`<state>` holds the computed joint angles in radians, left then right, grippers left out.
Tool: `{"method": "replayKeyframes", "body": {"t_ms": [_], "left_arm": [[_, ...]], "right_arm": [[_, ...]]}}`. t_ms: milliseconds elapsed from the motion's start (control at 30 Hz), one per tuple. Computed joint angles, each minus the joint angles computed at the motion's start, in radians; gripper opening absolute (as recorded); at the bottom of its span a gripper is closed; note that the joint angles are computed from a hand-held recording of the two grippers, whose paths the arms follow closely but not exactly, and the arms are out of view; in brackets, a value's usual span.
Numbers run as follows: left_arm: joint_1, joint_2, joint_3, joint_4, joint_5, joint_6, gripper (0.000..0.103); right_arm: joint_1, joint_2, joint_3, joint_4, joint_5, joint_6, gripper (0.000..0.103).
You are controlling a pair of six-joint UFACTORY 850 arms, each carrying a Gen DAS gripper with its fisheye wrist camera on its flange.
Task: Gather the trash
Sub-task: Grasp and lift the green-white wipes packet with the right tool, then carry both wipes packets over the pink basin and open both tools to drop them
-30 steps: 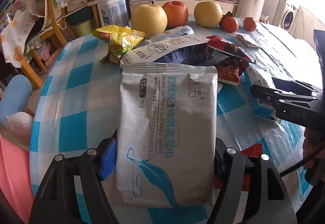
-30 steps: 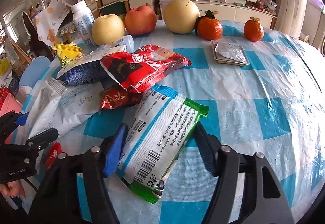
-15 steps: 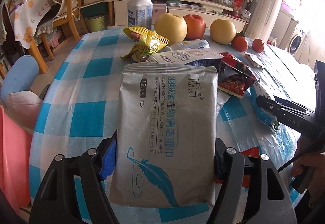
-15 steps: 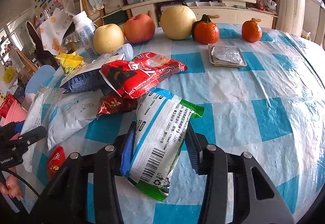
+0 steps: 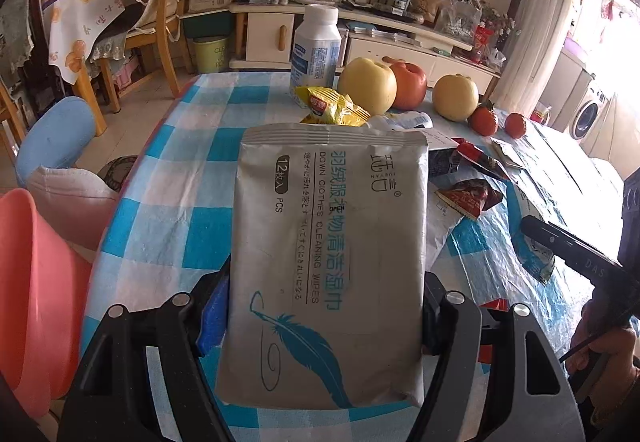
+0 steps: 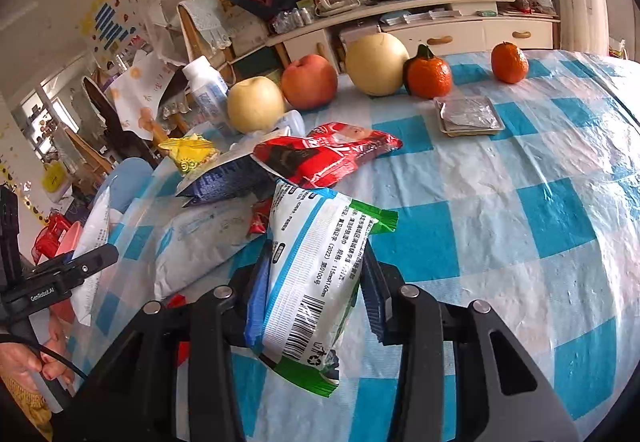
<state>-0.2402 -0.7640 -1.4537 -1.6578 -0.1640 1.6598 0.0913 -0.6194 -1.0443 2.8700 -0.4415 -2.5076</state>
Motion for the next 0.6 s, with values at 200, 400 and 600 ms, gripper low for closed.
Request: {"method": "replayKeyframes", "body": {"t_ms": [200, 400, 600], "left_arm": [[0.012, 0.014, 0.011, -0.062, -0.001, 0.044, 0.072], [0.029, 0.033, 0.027, -0.147, -0.015, 0.105, 0.072], [0.055, 0.054, 0.041, -0.273, -0.014, 0.186, 0.072]], "right_arm": [[0.03, 0.017, 0.014, -0.028, -0.034, 0.044, 0.042], [0.067, 0.033, 0.002, -0.101, -0.05, 0.146, 0.042], [0.123, 0.048, -0.035, -0.144, -0.055, 0.198, 0.042]]}}
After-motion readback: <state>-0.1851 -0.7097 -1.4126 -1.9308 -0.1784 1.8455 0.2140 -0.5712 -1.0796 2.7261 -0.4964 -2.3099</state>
